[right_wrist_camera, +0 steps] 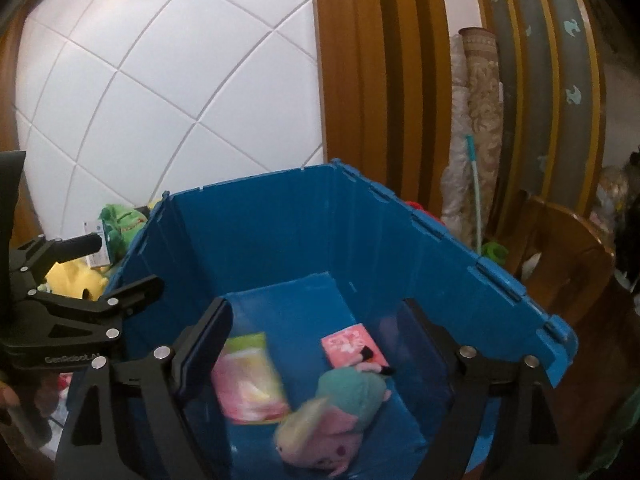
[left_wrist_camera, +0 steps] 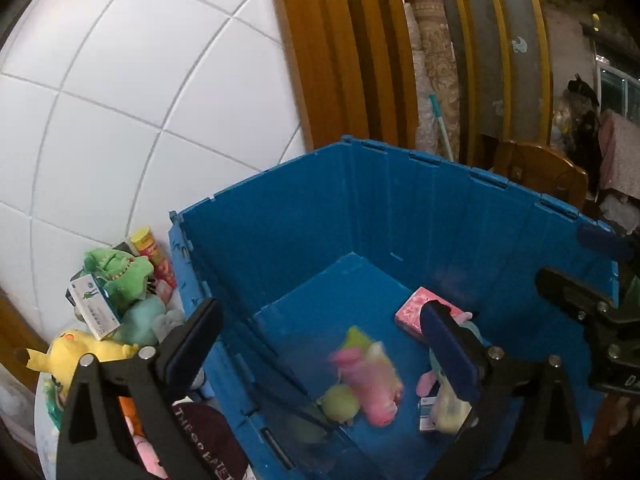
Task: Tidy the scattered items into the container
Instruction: 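Open both tools to drop the wipes packs into the crate, then move both tools back over the toy pile on the table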
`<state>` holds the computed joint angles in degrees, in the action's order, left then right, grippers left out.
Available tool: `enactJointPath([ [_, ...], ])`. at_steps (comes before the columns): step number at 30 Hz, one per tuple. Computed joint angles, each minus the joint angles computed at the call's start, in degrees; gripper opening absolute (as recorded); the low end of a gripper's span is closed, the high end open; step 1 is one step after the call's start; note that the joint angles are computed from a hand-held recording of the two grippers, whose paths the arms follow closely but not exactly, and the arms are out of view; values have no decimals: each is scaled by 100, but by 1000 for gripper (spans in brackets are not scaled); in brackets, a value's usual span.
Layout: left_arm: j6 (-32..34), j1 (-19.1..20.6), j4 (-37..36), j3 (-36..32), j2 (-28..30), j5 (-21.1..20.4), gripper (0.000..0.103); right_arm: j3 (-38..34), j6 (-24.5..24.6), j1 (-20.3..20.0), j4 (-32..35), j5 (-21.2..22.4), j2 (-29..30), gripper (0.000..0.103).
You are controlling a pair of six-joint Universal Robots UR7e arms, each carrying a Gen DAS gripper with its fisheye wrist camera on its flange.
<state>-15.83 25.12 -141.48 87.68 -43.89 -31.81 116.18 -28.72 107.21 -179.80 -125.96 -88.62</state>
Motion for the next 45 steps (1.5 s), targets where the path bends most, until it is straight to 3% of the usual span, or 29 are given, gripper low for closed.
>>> enactJointPath([
  [9,-180,0,-59,308,-239,-115,100,119,34,20,1,62,-56,97],
  [15,-673,-127,290,711,-617,-235,100,215,131,156,52,-49,-151,103],
  [27,-1991,-424,1166,2070,-2031,-119,100,695,628,910,-214,-602,-15,103],
  [36,-3360,-583,2778,3041,-3595,29,100,893,1272,1716,-501,-879,635,103],
  [45,-4874,-442,5219,3605,-5387,87,100,830,1940,2261,-820,-613,1792,103],
])
